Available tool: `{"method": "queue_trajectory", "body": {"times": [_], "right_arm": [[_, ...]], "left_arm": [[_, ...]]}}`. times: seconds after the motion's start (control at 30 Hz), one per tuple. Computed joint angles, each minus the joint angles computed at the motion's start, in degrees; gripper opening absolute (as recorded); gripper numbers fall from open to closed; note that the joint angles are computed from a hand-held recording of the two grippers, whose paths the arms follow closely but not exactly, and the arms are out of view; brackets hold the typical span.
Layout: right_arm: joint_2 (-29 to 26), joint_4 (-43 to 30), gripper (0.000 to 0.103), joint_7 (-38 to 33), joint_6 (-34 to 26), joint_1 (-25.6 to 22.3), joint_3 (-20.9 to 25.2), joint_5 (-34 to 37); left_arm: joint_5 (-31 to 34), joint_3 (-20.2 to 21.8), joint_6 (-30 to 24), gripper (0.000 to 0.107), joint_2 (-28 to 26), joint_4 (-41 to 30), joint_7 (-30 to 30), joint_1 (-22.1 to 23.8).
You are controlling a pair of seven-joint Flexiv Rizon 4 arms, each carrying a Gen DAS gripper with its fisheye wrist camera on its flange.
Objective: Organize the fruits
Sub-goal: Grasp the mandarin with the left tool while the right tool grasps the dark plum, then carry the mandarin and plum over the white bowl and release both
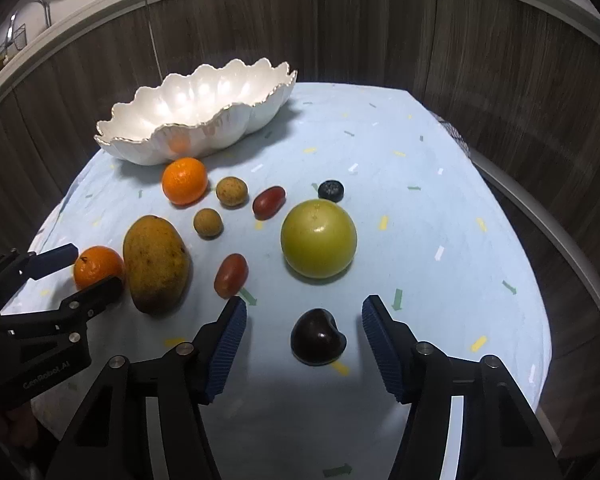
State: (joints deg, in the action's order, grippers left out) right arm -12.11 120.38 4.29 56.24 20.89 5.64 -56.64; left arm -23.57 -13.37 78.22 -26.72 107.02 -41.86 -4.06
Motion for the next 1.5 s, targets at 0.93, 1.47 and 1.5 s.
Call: {"method": "queue_trajectory", "body": {"times": [0.93, 1.47, 1.5], "right_arm": [[0.7, 0.3, 0.029, -0.7, -0.4, 0.3, 0.2, 1.3], [1.2, -2.7, 0.029, -3.5, -1.0, 0.4, 0.7, 1.2], [1.2, -2.9, 0.029, -3.6, -0.9, 0.4, 0.6, 0.9]], "left_arm": [[-1.5, -0.7, -0.6, 0.045, 0.7, 0.7, 0.6, 0.6], [-7.5, -2.6, 0.4, 0.045, 3.8, 1.0, 2.8, 2.3], [-7.9, -2.6, 0.4, 0.045, 3.9, 0.8, 3.0, 2.3]]}}
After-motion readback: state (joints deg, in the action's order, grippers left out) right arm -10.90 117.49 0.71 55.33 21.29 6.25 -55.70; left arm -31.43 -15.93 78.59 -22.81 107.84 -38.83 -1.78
